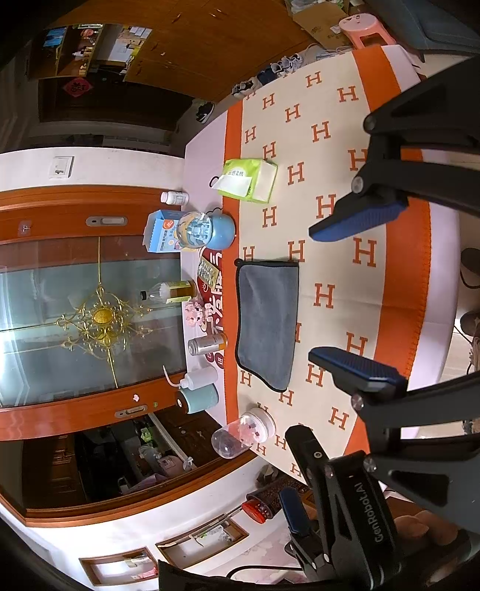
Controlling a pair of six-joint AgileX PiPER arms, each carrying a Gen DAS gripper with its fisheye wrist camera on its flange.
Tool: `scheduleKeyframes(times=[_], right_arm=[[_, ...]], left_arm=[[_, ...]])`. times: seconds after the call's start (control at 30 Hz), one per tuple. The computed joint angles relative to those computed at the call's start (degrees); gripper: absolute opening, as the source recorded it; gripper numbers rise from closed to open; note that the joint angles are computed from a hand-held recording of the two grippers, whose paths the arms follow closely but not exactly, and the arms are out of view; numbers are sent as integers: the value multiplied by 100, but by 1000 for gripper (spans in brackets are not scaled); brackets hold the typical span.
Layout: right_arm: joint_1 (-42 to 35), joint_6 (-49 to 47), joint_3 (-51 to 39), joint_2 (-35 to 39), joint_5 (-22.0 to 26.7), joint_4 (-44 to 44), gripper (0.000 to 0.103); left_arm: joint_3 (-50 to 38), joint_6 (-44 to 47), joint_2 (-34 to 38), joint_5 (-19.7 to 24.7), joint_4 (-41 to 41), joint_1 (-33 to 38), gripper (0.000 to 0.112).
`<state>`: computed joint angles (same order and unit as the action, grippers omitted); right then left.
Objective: Fold towel
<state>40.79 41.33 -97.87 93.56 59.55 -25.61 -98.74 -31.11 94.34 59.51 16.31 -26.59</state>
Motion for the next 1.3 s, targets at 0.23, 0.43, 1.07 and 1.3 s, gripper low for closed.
scheduleKeyframes(times=[0.23,0.43,1.07,1.3], right_arm=[[-37,-36,4,6,-19,11,59],[-40,-48,-15,17,-13,28,59],[-73,-89,-61,63,-21,48,59],[-76,-104,-98,85,-2,65,59]], left_arm=[[4,23,4,10,-12,12,89],[169,164,-56,-67,-95,136,89],[138,296,-21,-37,-155,210,89],[62,332,23,1,-169,220,89]])
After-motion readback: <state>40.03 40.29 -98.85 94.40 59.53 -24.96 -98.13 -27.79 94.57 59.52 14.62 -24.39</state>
